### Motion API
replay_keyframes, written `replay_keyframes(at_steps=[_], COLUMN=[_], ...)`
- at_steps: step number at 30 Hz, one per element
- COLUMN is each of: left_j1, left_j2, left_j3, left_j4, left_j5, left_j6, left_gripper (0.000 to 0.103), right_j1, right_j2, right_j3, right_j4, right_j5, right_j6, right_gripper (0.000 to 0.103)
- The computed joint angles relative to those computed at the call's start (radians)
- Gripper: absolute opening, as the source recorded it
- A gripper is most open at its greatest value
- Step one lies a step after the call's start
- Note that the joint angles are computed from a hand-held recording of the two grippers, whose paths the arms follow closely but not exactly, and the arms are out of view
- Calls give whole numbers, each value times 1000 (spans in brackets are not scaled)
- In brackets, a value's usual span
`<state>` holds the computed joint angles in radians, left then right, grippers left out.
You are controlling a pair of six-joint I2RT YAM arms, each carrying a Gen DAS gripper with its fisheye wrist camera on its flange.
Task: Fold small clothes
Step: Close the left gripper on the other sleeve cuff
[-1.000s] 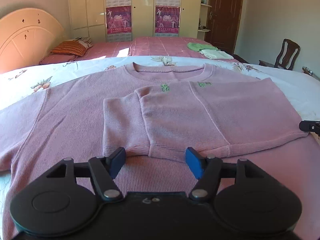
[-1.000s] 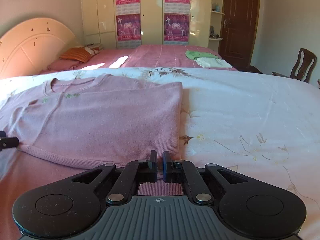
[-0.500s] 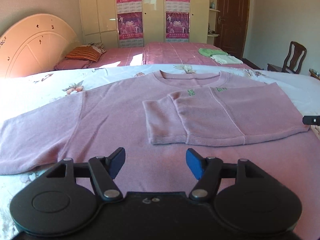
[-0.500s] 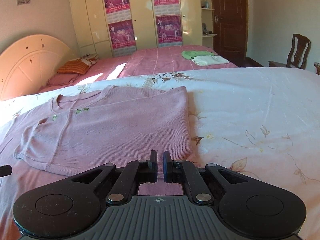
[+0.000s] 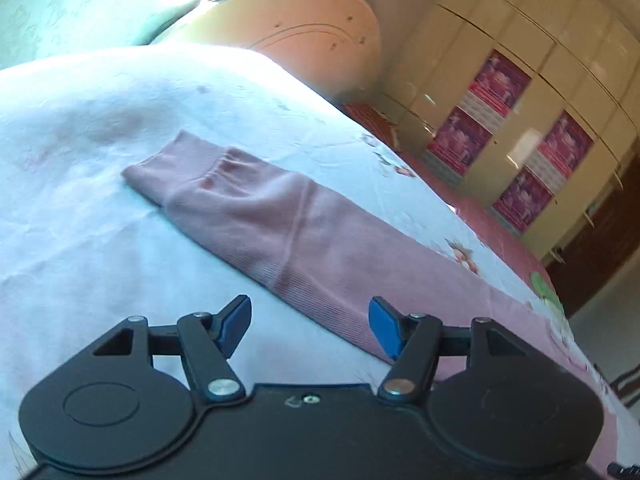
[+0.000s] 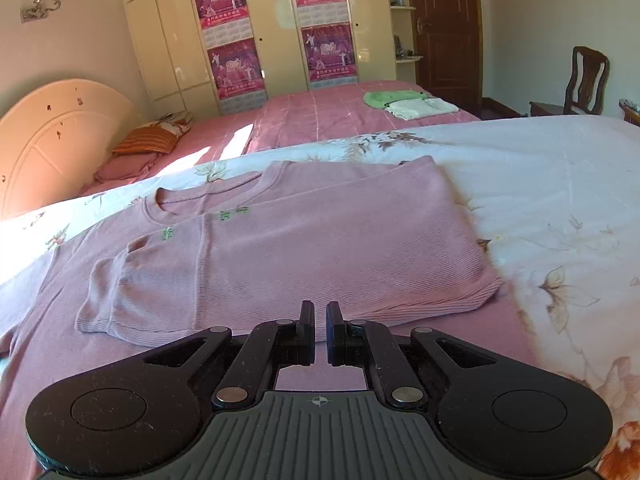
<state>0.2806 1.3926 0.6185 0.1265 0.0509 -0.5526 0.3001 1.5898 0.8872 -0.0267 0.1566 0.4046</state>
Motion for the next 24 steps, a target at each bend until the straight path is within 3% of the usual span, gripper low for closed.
replay_keyframes(at_steps=[4, 8, 11, 15, 18, 22, 23, 24], left_j1=[149, 267, 292, 310, 332, 289, 275, 261], left_j2=[90, 178, 248, 330, 369, 386, 385, 378], left_j3=[30, -5, 16, 54, 61, 110, 119, 145], left_j4=[34, 223, 310, 397, 466, 399, 383, 318], left_j5=[118, 288, 325, 334, 340, 267, 244, 213], left_j6=[-23, -85, -128, -213, -340, -240, -221, -185], left_gripper=[63, 65, 65, 59, 53, 48, 44, 22], right_j1=[65, 127, 159, 180, 193, 191, 189, 184], right_j2=[56, 94, 122, 161, 170, 179, 178, 174], right_j3=[72, 140, 183, 235, 248, 261, 259, 252], right_j4=[-33, -66, -82, -103, -105, -113, -113, -111], right_j5=[33, 71, 93, 102, 105, 103, 102, 99], right_j6=[91, 93, 104, 124, 132, 137, 138, 140], right_gripper=[5, 5, 5, 5, 5, 5, 5, 5])
